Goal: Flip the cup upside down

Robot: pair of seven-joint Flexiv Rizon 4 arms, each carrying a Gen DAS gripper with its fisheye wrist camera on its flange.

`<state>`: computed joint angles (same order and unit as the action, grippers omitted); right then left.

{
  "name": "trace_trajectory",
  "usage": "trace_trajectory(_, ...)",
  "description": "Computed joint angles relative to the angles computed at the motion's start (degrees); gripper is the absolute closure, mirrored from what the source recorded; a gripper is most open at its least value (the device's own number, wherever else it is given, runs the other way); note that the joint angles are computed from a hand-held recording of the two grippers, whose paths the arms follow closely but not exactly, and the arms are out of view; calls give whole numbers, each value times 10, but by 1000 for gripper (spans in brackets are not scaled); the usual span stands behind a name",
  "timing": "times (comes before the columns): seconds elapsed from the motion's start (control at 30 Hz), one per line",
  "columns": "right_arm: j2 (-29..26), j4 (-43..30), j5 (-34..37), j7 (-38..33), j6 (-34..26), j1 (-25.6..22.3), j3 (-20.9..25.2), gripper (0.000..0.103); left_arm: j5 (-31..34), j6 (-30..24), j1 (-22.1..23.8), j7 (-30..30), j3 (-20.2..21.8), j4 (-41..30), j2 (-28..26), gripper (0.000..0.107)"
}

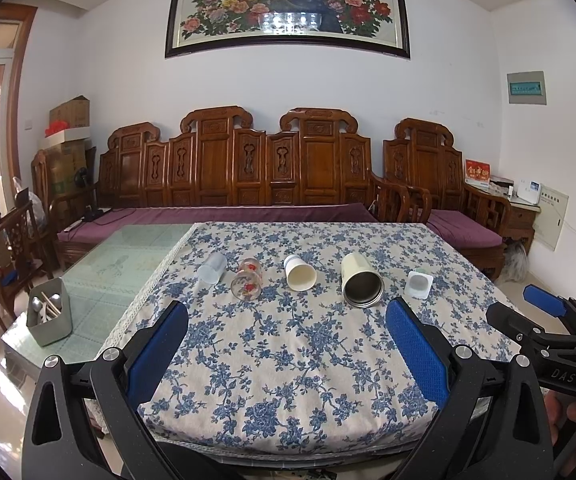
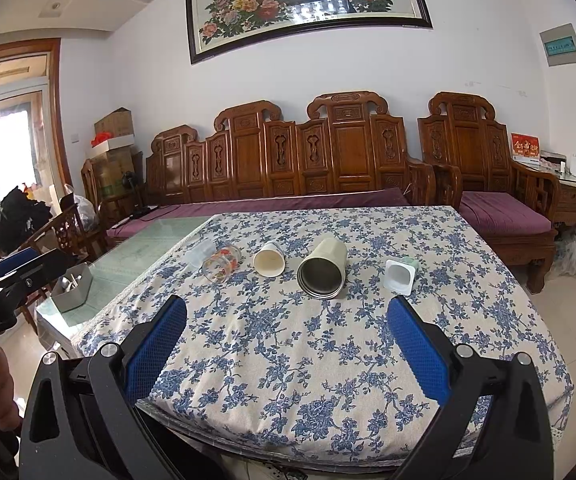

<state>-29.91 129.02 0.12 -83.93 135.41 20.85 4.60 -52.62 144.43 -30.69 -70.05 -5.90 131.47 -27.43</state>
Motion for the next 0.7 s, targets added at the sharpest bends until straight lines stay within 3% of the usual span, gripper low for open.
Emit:
trace_trajectory(0.5, 9, -2, 3, 1, -12, 4, -1, 2, -2, 0, -1, 2, 0, 0, 0, 11)
trace_trajectory(0.7, 3, -12, -1, 3, -24, 3, -1, 2, -3, -27, 7, 8, 1, -8, -4, 11)
